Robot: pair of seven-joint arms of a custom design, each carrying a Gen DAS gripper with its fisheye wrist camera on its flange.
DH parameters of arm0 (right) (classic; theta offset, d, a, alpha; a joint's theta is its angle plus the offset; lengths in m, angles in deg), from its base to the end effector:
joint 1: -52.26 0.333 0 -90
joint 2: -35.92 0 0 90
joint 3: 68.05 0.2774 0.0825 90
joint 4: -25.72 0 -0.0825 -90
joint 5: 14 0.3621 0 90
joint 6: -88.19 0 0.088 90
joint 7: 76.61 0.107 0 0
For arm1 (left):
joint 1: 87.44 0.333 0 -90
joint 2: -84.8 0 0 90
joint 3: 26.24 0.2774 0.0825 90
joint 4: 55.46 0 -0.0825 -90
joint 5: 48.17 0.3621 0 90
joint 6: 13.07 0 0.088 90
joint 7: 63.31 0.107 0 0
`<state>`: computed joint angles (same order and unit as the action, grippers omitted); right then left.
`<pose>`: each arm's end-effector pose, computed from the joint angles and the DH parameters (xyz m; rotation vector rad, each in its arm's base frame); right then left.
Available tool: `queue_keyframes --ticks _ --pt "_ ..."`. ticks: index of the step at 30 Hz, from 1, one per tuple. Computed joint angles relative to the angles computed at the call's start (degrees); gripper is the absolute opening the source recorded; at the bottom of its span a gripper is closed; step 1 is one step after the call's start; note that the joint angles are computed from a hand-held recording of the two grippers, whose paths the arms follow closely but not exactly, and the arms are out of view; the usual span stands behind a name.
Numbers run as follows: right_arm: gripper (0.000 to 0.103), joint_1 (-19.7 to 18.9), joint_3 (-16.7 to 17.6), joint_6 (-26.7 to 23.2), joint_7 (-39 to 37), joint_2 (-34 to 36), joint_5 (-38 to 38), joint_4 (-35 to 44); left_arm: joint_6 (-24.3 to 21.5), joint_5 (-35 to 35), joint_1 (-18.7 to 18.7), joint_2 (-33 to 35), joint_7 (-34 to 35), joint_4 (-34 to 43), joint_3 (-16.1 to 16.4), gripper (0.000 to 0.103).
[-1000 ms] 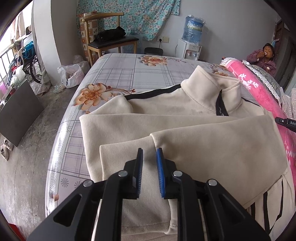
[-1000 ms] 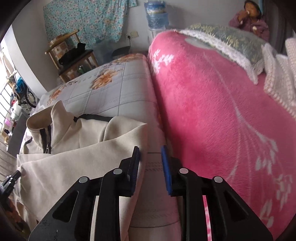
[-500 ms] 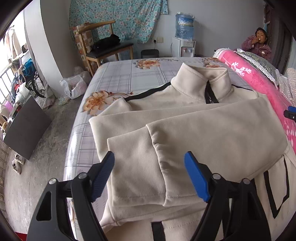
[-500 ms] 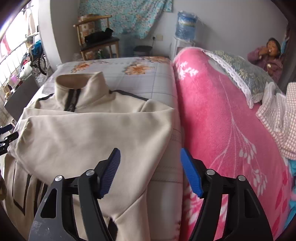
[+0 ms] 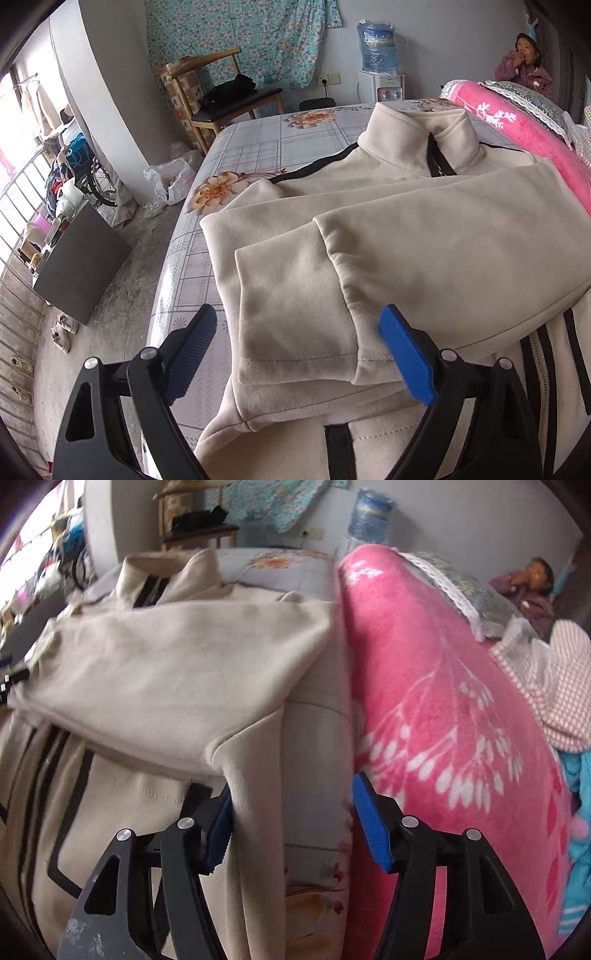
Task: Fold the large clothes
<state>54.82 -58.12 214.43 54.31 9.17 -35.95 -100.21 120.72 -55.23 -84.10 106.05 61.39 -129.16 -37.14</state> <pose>0.4381 0.0957 0.5862 -1.5834 2.2400 -0.7878 0.6764 -0.0654 0.5882 -1.1449 2.2990 -0.6783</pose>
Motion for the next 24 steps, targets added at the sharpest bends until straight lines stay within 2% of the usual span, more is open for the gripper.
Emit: queue_keyframes --ticks 2,6,9,13,15,18,20,22,23,24 --pt "0.056 -0.57 -0.73 2.05 2.93 -2.03 1.52 -2.27 -0.52 -0.72 0.35 0.25 -0.41 0.58 -0.04 0.088" --pt "0.055 -1.42 0.29 2.38 5.16 -2.2 1.27 -3.89 -1.24 -0.85 0.55 0.81 -1.19 1.28 0.13 0.088" --pt "0.059 -1.81 0.56 2.58 6.1 -2.6 0.58 -4.33 -1.37 -1.11 0.86 0.91 -1.17 1.37 0.08 0.088" --pt "0.061 -0.98 0.26 -0.19 4.13 -3.09 1.65 -3.05 -1.7 -1.91 1.35 0.83 -0.87 1.34 -0.09 0.088" --pt "0.065 -0.23 -0.06 -0.69 2.04 -4.53 2.29 -2.72 -2.04 -2.81 1.77 0.77 -0.09 1.61 -0.39 0.088" --pt "0.066 -0.13 0.73 -2.01 0.31 -6.32 2.14 -1.52 -2.0 -5.41 2.68 0.54 1.59 2.19 -1.06 0.088" --pt "0.066 -0.2 0.24 0.06 -0.12 -6.38 3.13 -0.5 -1.84 -7.42 3.12 0.67 2.48 2.95 -1.5 0.088" --pt "0.066 -0.44 -0.84 4.3 -0.41 -4.59 4.94 0.88 -2.98 -8.65 3.03 1.95 2.15 5.46 -1.76 0.085" --pt "0.063 -0.77 -1.12 5.91 -0.52 -2.65 5.65 2.33 -3.99 -8.98 2.87 2.93 1.64 7.22 -1.86 0.079" --pt "0.056 -1.25 -1.03 7.12 -0.52 -0.19 5.69 4.19 -5.2 -9.12 2.62 4.02 0.87 9.11 -1.94 0.075"
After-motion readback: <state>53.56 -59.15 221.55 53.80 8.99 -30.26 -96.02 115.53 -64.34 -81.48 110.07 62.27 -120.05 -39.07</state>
